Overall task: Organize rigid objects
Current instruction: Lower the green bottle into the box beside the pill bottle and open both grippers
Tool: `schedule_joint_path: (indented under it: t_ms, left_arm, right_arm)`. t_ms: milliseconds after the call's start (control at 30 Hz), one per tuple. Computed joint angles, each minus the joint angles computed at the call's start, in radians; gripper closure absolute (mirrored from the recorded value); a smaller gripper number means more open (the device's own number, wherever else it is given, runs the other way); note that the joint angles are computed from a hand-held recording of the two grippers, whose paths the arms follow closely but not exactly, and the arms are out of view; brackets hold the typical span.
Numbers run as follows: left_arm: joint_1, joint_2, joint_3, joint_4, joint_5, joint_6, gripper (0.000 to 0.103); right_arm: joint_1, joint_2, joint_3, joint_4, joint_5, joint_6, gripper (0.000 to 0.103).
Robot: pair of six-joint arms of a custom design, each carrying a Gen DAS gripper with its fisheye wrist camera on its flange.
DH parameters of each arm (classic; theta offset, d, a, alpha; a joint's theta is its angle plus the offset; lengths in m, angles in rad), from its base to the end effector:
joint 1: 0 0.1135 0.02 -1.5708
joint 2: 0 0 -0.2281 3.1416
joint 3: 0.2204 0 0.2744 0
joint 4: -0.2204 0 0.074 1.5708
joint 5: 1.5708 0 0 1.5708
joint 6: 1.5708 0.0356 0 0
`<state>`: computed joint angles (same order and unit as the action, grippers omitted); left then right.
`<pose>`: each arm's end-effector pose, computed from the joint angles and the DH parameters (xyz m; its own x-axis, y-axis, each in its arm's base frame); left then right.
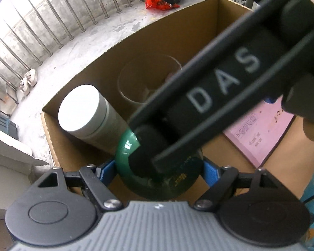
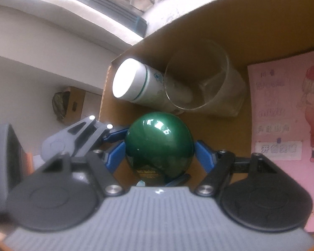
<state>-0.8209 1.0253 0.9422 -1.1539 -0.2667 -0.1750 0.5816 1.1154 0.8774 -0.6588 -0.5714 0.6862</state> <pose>0.1493 -0.1465 0.2437 -0.7468 0.5553 -0.3660 0.5251 0.8300 0.1882 0.2058 0.1583 0.2323 -0.9766 -0.0042 -0.2151 -0.1620 0.6723 0.7224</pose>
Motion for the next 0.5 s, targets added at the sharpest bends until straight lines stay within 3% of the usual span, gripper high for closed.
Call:
schedule_joint_path:
  t_ms: [367, 500]
  left_arm:
    - [0.058, -0.032, 0.015, 0.005, 0.043, 0.022, 0.02]
    - [0.056, -0.068, 0.022, -0.001, 0.06, 0.02, 0.031]
  right_arm:
    - [-0.022, 0.018, -0.012, -0.01, 0.004, 0.01, 0.029]
    - [-0.012, -0.009, -0.004, -0.032, 0.029, 0.006, 0.031]
